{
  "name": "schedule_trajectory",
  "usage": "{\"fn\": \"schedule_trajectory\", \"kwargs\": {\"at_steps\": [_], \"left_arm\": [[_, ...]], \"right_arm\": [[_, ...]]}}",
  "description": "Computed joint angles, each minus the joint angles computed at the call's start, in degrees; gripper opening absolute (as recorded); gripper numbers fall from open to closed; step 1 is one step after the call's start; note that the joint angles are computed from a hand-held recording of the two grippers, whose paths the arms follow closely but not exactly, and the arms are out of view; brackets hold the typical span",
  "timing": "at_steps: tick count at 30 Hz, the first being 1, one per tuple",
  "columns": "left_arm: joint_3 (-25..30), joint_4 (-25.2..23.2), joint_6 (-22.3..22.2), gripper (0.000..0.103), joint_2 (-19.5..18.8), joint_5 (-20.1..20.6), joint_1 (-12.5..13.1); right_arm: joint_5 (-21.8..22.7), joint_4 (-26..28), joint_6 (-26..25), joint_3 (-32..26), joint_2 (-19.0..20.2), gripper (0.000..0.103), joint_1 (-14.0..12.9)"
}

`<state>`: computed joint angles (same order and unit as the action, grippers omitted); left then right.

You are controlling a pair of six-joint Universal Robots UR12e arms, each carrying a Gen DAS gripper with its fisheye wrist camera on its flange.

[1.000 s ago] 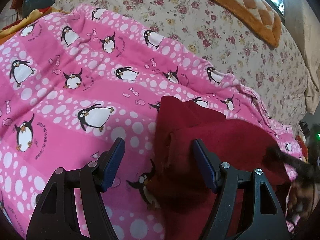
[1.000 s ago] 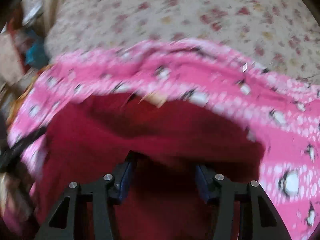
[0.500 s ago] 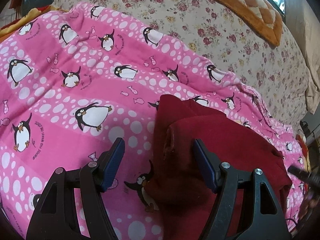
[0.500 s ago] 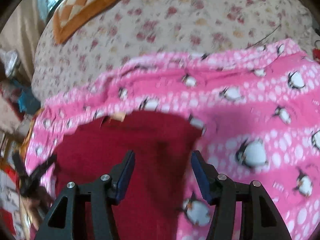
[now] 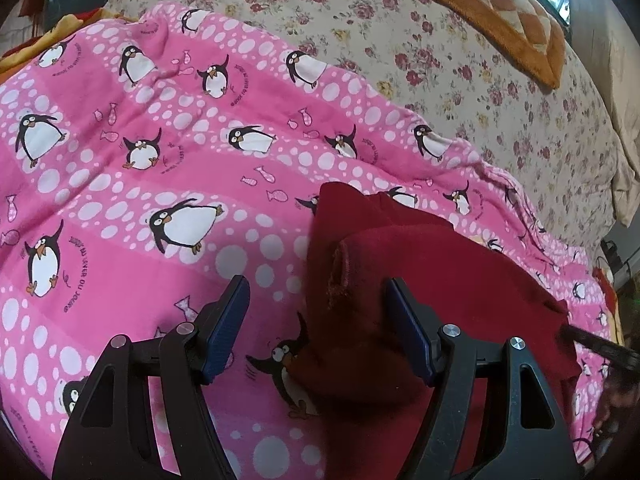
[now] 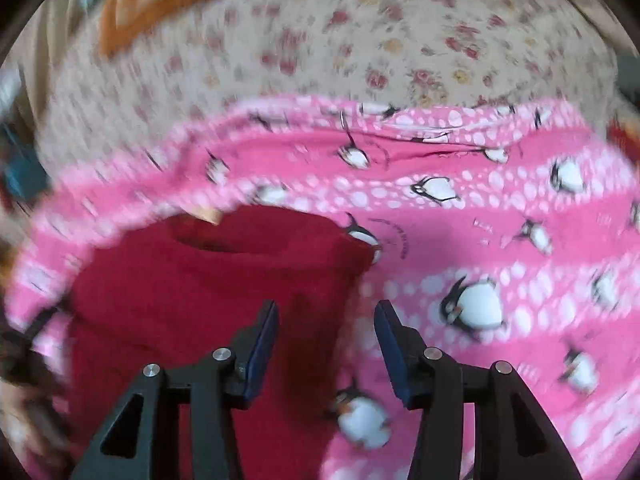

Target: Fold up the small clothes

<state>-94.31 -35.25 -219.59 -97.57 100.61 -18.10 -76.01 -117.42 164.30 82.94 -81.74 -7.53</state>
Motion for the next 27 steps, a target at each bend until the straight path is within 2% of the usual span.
{"fn": "schedule_trajectory", "kwargs": {"at_steps": [2, 6, 9, 12, 13, 16, 19, 21, 23, 24, 27], "left_arm": [[0.02, -0.04, 0.02, 0.071, -0.04, -0.03, 0.02], [0.43, -1.06, 0.38, 0.071, -0.58, -0.54, 0.11], [0.29, -0.89, 0.34, 0.071, -0.50, -1.02, 0.27], [0.25, -0.98, 0.01, 0.071, -0.42, -1.19, 0.36], [0.32, -1.07, -0.02, 0.071, -0.43, -1.05, 0.32], [0.35, -0.94, 0.10, 0.071, -0.34, -0.12, 0.04], [0.38, -1.07, 0.36, 0.071, -0.40, 0.30, -0.11], [0.30, -1.06, 0.09, 0.071, -0.39, 0.31, -0.12], [0.07, -0.95, -0.20, 0.071, -0.17, 0.04, -0.06], [-0.06, -0.96, -0.40, 0.071, -0.01, -0.03, -0.08], [-0.41, -0.29, -0.11, 0.071, 0.53, 0.19, -0.31]], "right_arm": [[-2.06, 2.79, 0.21, -2.07, 2.17, 0.048, 1.09], [2.11, -0.61, 10.16, -4.01, 5.86, 0.048, -0.09], [8.94, 1.48, 16.44, -5.61, 8.10, 0.048, -1.88], [15.31, 1.69, 18.95, -4.55, 7.28, 0.048, -4.27], [15.58, 1.63, 19.18, -4.10, 6.69, 0.048, -4.58], [12.74, 1.61, 15.61, -1.95, 3.80, 0.050, -4.83], [15.94, 1.95, 11.61, 1.10, 0.89, 0.050, -5.54], [16.23, 4.49, 8.39, 2.24, -0.23, 0.050, -5.30], [15.76, 5.26, 5.69, 3.36, -0.82, 0.036, -4.87], [15.20, 4.83, 4.45, 3.73, -1.08, 0.023, -4.72], [12.38, 0.72, 2.41, 5.11, -2.65, 0.011, -4.74]]}}
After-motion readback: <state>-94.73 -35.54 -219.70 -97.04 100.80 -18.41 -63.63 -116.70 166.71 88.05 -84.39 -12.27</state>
